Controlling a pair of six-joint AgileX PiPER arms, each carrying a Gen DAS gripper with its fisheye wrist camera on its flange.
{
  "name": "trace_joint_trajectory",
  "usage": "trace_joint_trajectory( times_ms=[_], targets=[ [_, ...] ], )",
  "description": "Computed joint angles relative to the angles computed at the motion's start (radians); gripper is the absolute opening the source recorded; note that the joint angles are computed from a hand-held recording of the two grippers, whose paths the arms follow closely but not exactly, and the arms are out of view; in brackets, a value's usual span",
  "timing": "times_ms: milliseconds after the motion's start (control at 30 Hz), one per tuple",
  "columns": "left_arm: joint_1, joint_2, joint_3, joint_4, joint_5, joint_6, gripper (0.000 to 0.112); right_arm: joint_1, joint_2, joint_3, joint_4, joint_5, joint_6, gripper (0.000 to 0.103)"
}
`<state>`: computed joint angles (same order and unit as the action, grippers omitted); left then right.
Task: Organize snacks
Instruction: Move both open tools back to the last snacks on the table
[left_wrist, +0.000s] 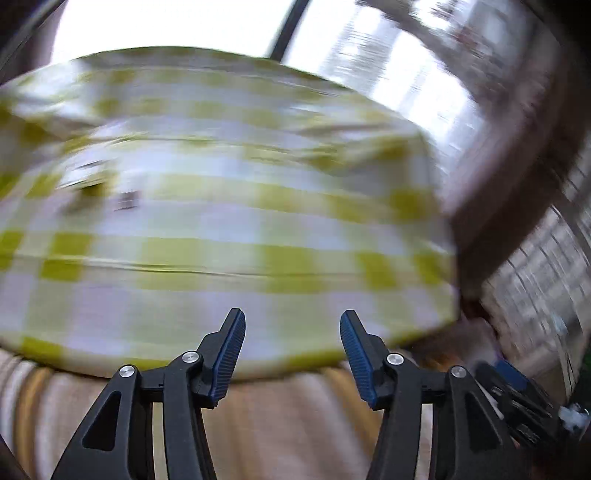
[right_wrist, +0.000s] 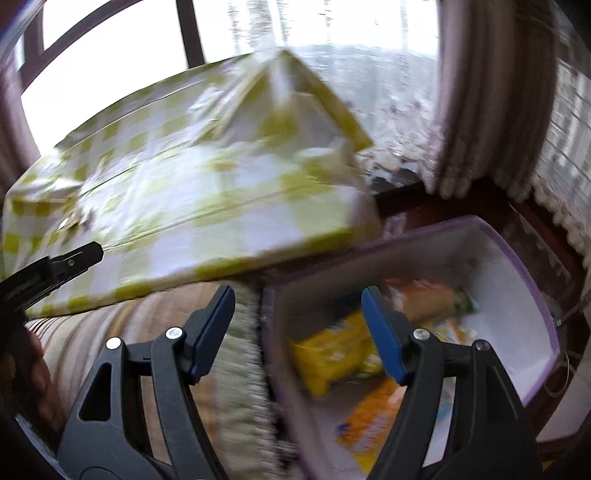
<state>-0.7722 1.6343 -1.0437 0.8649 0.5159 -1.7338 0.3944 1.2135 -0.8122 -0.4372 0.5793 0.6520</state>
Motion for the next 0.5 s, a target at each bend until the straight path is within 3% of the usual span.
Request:
trace_joint_trajectory(
  times_ms=[67, 133, 267, 367, 500],
  targets=[
    [0.073, -0.064, 0.096, 0.038, -0.046, -0.089, 0.055, 0.072, 0.044, -0.041, -0.031, 0.01, 0.05, 0.076],
    [0.141, -0.113, 0.156, 0.069, -0.044, -0.133, 0.055, 0.126, 0.093, -0.086, -0.051, 0.018, 0.079, 0.076],
    [0.315, -0.159, 0.201, 0.065, -0.067, -0.085, 0.055, 0.214, 0.224, -0.211, -0.06, 0.028, 0.091, 0.076],
    [0.465, -0.124, 0.164, -0.023, -0.112, 0.054, 0.061, 0.267, 0.327, -0.318, -0.056, 0.028, 0.081, 0.076],
    [0.623, -0.025, 0.06, -0.259, -0.174, 0.342, 0.063, 0.318, 0.44, -0.438, -0.101, 0.028, 0.121, 0.076]
  ],
)
